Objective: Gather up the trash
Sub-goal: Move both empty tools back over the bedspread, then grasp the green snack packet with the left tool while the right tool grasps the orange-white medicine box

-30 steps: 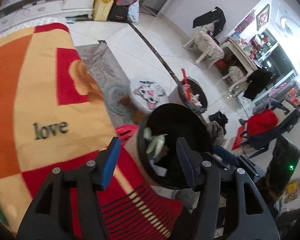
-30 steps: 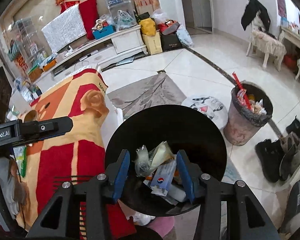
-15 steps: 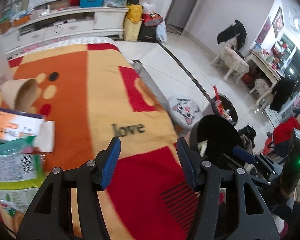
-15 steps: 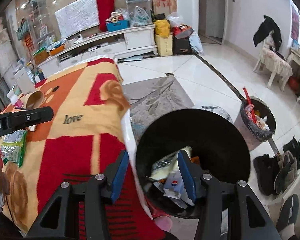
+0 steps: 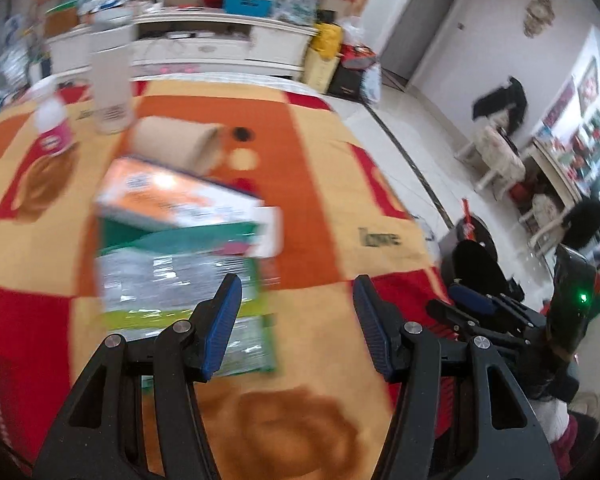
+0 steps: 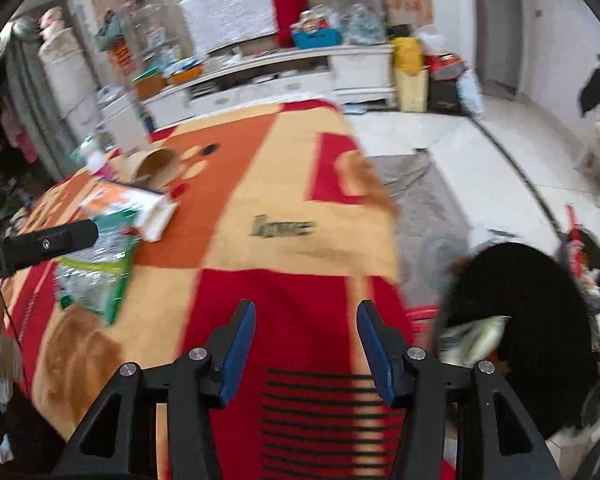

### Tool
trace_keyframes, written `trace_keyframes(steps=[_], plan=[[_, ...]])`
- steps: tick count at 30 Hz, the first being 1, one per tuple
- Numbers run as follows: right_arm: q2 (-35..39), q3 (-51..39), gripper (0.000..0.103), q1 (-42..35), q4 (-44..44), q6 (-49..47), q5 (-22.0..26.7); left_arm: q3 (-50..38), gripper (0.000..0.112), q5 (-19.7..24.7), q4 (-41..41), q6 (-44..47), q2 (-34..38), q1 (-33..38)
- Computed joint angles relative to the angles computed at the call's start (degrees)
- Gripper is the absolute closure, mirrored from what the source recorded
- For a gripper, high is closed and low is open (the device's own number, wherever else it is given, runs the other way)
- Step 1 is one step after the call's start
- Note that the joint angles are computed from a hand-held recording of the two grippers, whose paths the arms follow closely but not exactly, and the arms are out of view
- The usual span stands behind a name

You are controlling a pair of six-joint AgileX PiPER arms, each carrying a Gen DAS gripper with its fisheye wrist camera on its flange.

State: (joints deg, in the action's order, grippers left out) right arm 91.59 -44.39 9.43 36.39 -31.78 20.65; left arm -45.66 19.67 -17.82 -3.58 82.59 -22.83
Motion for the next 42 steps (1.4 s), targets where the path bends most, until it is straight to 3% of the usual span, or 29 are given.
trace_keyframes(steps=[4,8,12,16,20,22,24,27,30,33,37,42], plan=[[4.21,-3.65,0.053,5.33,7.12,-4.07,1.79,4.34,0.053,3.52,-5.53,10.57,-4.05,9.78],[7.98,-7.47,0.053,11.02,7.61,-2.78,2.04,7.6,0.047,6.76,-19.17,27.46,-5.26,19.95],[11.55,-11.36,0.053,14.97,5.15,1.38,1.74,8.25,0.043,10.42,-34.39,42.9,-1.9,26.75],[13.81,-13.7,0.053,15.94,4.08,4.02,2.83,5.99,0.043,11.15,-43.09,50.21,5.33,26.19],[14.08,-14.28,0.052,15.95,1.16,7.04,3.62,4.13,0.044,8.35,-42.71,48.09,9.61,23.16],[14.13,-14.92,0.052,15.62,-0.26,8.12,4.05,4.12,0.056,8.22,-42.65,47.93,10.11,23.21],[14.57,-16.2,0.052,15.57,-2.1,9.57,4.36,3.79,0.084,7.67,-36.24,42.68,9.2,23.38],[15.99,-19.08,0.052,15.6,-3.63,10.44,5.13,3.9,0.09,11.12,-31.21,41.21,7.19,27.15],[18.53,-23.74,0.051,15.81,-3.06,8.64,6.49,4.58,0.093,12.95,-26.12,40.15,4.47,31.5],[22.56,-30.96,0.033,16.09,-1.52,5.53,8.84,4.79,0.094,15.61,-23.46,40.32,2.19,38.08],[30.49,-44.19,0.032,17.22,-2.53,1.54,14.83,4.14,0.095,17.67,-22.06,41.11,0.91,46.72],[43.19,-63.91,0.031,20.01,-15.13,3.91,24.54,2.99,0.095,19.6,-21.33,43.19,2.81,51.95]])
